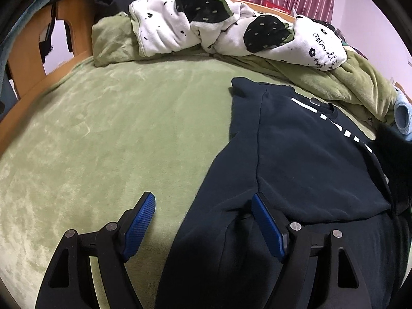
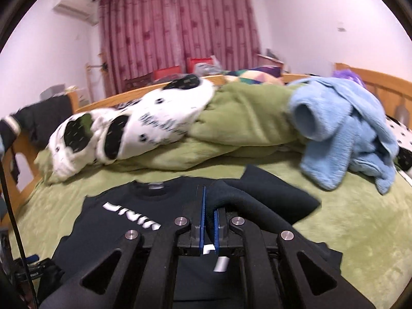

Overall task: Fold small clothes
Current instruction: 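Fold the held sleeve across the sweatshirt body and open the right tool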

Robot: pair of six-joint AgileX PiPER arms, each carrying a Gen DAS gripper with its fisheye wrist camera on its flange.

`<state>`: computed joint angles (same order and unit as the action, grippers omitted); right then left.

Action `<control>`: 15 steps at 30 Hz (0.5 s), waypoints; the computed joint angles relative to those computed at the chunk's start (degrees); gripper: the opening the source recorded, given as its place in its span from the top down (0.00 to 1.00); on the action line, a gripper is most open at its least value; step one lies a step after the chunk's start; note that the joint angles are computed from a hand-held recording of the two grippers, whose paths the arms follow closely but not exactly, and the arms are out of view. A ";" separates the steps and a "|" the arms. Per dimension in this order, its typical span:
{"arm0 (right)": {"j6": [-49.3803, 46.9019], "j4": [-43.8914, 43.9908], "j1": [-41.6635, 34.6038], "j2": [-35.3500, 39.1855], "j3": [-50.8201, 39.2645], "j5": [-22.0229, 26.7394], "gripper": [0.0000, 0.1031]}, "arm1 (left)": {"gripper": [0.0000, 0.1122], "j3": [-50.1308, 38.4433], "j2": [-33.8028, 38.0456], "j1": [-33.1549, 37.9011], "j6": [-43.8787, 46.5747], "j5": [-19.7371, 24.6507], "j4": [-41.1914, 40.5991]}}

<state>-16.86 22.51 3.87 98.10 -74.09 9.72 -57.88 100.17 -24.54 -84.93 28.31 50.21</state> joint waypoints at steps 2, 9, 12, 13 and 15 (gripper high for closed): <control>5.67 -6.42 2.86 0.74 0.41 -0.02 0.95 | 0.32 0.30 -0.14 0.41 0.80 -1.31 -0.99; 20.18 -22.38 9.26 8.31 1.75 0.95 0.90 | 0.32 1.29 -0.68 0.20 -0.12 -2.84 0.51; 14.90 -18.00 9.69 10.79 0.91 3.80 0.82 | 0.32 1.44 -0.82 0.25 -0.81 -3.54 1.24; 10.22 -13.70 9.26 11.00 0.77 4.67 0.78 | 0.32 1.36 -0.70 0.05 -0.92 -3.60 1.34; 3.04 -7.87 8.65 9.49 1.73 6.68 0.68 | 0.32 0.49 0.06 -0.57 0.24 -2.88 0.51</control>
<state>-13.82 14.64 12.52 107.59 -72.36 16.40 -57.40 100.23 -25.11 -84.69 25.43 50.72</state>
